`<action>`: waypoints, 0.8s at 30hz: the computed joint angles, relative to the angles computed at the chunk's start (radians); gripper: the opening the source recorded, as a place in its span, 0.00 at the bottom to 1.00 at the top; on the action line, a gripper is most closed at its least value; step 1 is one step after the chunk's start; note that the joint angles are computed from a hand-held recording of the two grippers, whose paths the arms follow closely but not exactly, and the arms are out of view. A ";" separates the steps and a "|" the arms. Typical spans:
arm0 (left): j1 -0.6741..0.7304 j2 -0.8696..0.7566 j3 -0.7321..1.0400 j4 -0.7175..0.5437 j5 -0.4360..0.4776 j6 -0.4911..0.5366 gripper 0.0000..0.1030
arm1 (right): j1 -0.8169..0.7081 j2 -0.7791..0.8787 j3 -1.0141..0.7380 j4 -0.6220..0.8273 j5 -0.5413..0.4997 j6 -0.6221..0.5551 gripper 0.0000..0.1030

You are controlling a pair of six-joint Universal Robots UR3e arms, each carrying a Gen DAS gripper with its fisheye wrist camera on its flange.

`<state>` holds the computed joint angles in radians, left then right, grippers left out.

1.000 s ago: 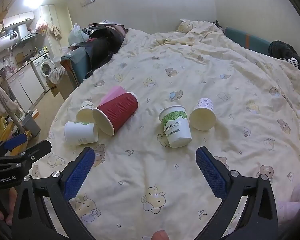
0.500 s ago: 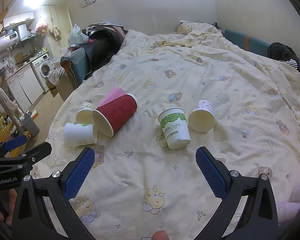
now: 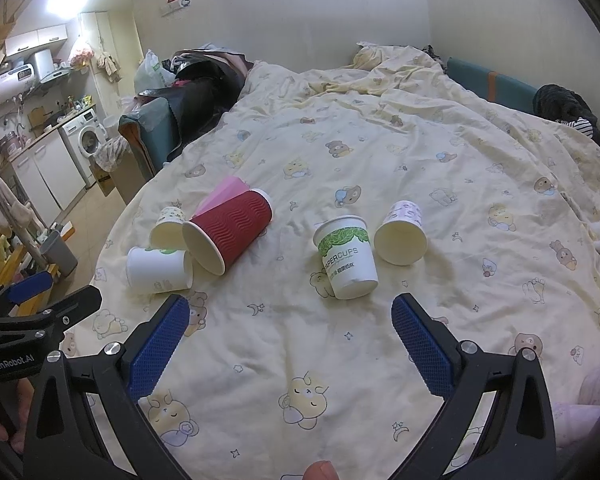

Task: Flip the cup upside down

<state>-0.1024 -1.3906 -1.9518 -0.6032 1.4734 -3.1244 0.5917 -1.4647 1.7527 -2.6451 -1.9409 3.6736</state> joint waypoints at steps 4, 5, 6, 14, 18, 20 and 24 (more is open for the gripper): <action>-0.009 -0.008 0.004 0.005 0.009 -0.005 1.00 | -0.003 -0.003 0.001 0.004 0.008 -0.001 1.00; -0.004 -0.006 0.002 0.004 0.006 -0.002 1.00 | 0.000 -0.002 0.001 0.000 0.005 0.002 1.00; -0.002 -0.004 0.001 0.001 0.003 0.000 1.00 | 0.000 -0.005 0.001 0.004 0.004 0.002 1.00; -0.007 -0.006 0.002 0.003 0.008 -0.003 1.00 | 0.004 -0.004 0.001 0.005 -0.006 0.000 1.00; -0.005 -0.003 -0.002 0.007 0.007 -0.001 1.00 | 0.004 -0.005 0.003 0.006 -0.005 0.008 1.00; -0.011 -0.009 0.005 0.006 0.011 -0.004 1.00 | 0.006 -0.001 0.003 0.003 -0.006 0.010 1.00; 0.003 0.009 -0.008 0.002 0.001 0.005 1.00 | 0.005 0.000 0.007 0.000 -0.003 0.005 1.00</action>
<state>-0.0995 -1.3820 -1.9596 -0.6015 1.4744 -3.1195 0.5965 -1.4643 1.7593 -2.6455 -1.9438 3.6782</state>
